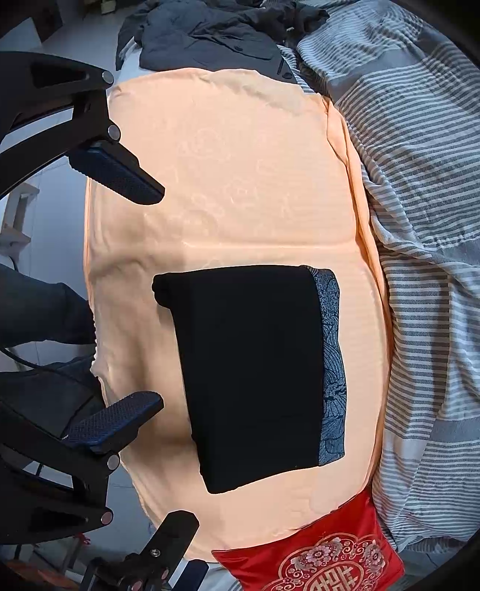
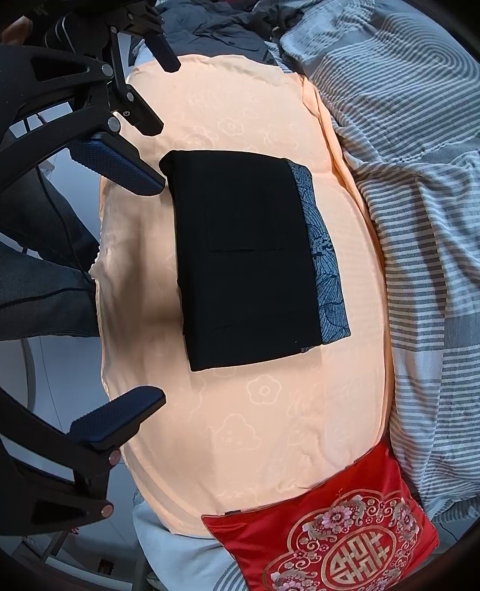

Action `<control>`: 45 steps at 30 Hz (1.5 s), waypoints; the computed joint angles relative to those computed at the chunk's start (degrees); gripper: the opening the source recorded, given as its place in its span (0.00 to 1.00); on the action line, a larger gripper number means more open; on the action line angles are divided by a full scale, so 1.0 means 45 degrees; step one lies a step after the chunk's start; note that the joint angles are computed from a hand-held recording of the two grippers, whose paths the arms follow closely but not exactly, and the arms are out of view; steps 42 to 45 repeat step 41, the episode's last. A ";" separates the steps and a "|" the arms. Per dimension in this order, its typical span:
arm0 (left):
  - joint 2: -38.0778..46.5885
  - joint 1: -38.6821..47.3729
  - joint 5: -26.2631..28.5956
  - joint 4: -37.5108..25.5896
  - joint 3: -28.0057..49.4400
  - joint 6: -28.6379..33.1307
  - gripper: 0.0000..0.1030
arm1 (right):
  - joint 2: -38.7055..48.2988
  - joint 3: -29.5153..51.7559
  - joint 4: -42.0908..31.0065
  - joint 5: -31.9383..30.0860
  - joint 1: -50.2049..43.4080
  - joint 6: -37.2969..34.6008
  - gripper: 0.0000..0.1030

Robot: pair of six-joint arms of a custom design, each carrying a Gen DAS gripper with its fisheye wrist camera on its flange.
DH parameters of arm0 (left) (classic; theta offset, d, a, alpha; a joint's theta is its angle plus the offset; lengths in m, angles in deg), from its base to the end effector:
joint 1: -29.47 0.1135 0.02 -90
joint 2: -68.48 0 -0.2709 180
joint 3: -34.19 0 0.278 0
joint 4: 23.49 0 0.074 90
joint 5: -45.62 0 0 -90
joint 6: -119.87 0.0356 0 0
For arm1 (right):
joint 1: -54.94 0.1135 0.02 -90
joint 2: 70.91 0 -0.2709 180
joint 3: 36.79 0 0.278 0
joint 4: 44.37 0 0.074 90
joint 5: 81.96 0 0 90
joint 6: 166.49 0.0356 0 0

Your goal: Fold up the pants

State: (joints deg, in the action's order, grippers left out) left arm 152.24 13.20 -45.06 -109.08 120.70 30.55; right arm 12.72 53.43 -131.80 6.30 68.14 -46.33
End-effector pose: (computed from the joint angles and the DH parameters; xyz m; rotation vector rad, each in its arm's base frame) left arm 0.2707 -0.0786 0.2874 0.4434 2.9834 -0.0079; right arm 0.2758 0.0658 0.3064 0.4390 2.9691 0.1312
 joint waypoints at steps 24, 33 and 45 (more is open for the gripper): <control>-0.0130 -0.0181 -0.0134 0.0091 -0.0033 -0.0462 0.98 | -0.0033 0.0030 -0.0045 0.0044 0.0120 -0.0067 1.00; -0.0069 -0.0077 -0.0101 0.0023 -0.0056 -0.0484 0.98 | 0.0125 0.0066 -0.0121 0.0108 0.0214 -0.0109 1.00; -0.0253 -0.0071 0.0175 0.0202 -0.0169 -0.0218 0.98 | 0.0185 0.0085 -0.0124 0.0135 0.0404 0.0021 1.00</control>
